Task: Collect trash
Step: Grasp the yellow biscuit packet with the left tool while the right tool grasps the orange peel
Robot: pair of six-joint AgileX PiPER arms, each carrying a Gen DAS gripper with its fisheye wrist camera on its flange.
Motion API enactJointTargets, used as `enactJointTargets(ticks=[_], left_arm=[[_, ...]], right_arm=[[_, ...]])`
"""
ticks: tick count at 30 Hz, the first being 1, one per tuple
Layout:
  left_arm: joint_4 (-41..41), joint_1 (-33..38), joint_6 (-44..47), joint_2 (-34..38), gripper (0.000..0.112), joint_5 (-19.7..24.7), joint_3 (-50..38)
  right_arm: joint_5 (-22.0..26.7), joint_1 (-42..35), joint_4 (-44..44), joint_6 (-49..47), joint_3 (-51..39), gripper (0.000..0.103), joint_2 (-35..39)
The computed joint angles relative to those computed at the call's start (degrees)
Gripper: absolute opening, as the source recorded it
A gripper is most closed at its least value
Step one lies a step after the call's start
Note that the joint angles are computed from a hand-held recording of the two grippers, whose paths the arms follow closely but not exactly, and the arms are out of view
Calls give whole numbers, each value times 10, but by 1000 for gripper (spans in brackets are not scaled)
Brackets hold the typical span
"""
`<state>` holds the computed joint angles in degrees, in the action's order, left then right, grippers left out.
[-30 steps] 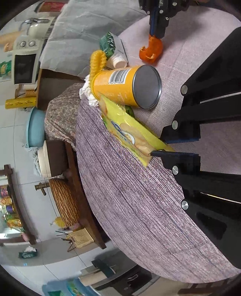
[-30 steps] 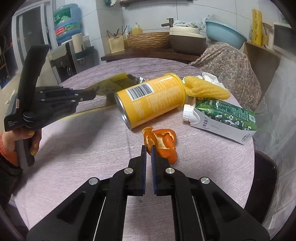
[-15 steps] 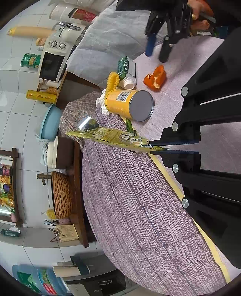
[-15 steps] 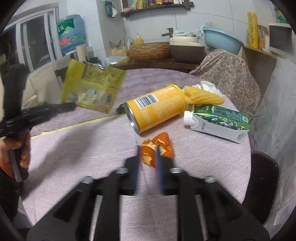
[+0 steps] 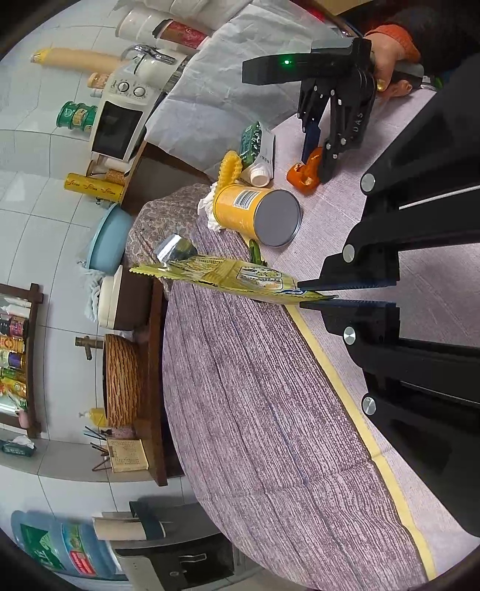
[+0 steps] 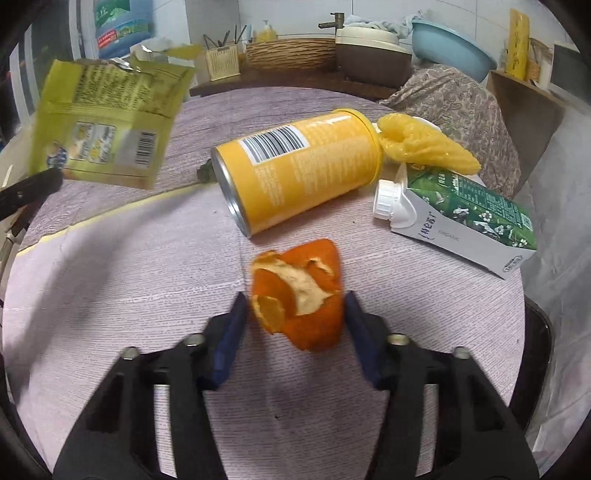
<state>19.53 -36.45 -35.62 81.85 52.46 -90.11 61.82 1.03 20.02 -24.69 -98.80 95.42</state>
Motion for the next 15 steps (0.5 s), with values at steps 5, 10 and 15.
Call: enactJointTargets(ticks=[5, 10, 15], left_arm=[[26, -24, -22, -11, 5, 5, 2], [66, -74, -41, -11, 5, 19, -27], [81, -123, -35, 13, 5, 30, -80]], right_arm=[[13, -29, 45, -20, 6, 27, -12], [2, -60, 85, -44, 52, 27, -51], [-7, -101, 128, -77, 102, 27, -110]])
